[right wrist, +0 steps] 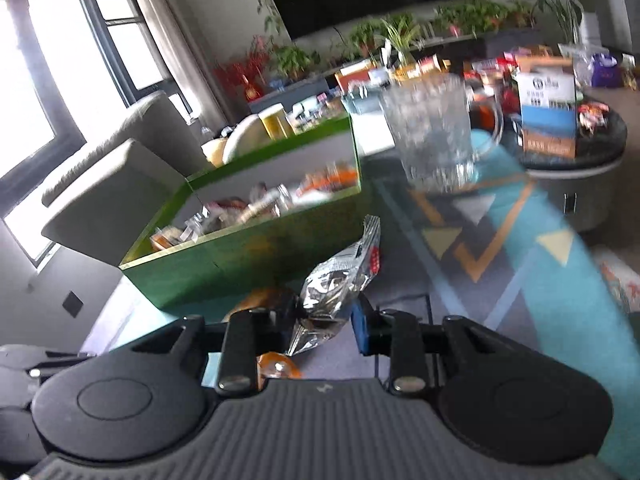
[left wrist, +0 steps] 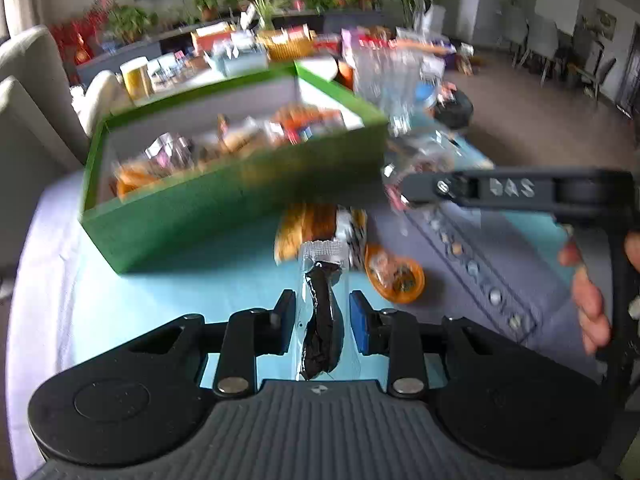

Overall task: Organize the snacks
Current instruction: 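Grasp clear dark-snack packet with left tool while right grasps silver wrapper, then lower both packets into green box and open both tools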

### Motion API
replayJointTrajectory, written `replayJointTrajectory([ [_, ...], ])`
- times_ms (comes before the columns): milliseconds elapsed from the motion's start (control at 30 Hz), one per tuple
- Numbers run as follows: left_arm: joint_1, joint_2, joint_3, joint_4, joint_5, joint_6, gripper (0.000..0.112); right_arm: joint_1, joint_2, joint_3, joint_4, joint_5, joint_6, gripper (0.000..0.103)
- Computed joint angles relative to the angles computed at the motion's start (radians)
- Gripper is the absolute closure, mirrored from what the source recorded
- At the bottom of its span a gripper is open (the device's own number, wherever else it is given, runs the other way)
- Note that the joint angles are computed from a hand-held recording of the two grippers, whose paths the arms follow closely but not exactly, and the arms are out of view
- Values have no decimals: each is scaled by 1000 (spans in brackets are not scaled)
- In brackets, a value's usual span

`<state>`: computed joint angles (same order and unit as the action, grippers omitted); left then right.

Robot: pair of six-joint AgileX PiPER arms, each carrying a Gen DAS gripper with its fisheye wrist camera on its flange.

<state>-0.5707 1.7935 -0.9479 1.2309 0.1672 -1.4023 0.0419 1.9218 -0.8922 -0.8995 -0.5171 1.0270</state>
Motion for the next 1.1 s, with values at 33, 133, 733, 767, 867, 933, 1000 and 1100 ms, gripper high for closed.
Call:
replayJointTrajectory([
  [33, 2, -12, -1, 8, 7, -6, 85, -4, -14, 7, -3, -12, 1, 71],
  [133, 17, -38, -18, 20, 31, -13, 85, -8, -40, 2, -25, -53, 20, 71],
  [733, 166, 188, -497, -274, 137, 363, 83, 70, 206, -514, -282, 77, 412, 71],
  [767, 174, 203, -516, -317, 136, 403, 83, 70, 221, -535, -310, 82, 442, 71],
  [867, 190, 238, -558, -432, 136, 507, 83, 77, 256, -583, -377, 108, 517, 71],
  [933, 193, 264, -584, -458, 146, 541, 83, 80, 283, -629, -449, 113, 597, 71],
  [1000, 195, 282, -597, -486, 155, 571, 83, 83, 301, -652, -500, 115, 648, 71],
  [1100, 201, 304, -616, -561, 172, 644, 83, 89, 321, -677, -580, 119, 721, 70],
])
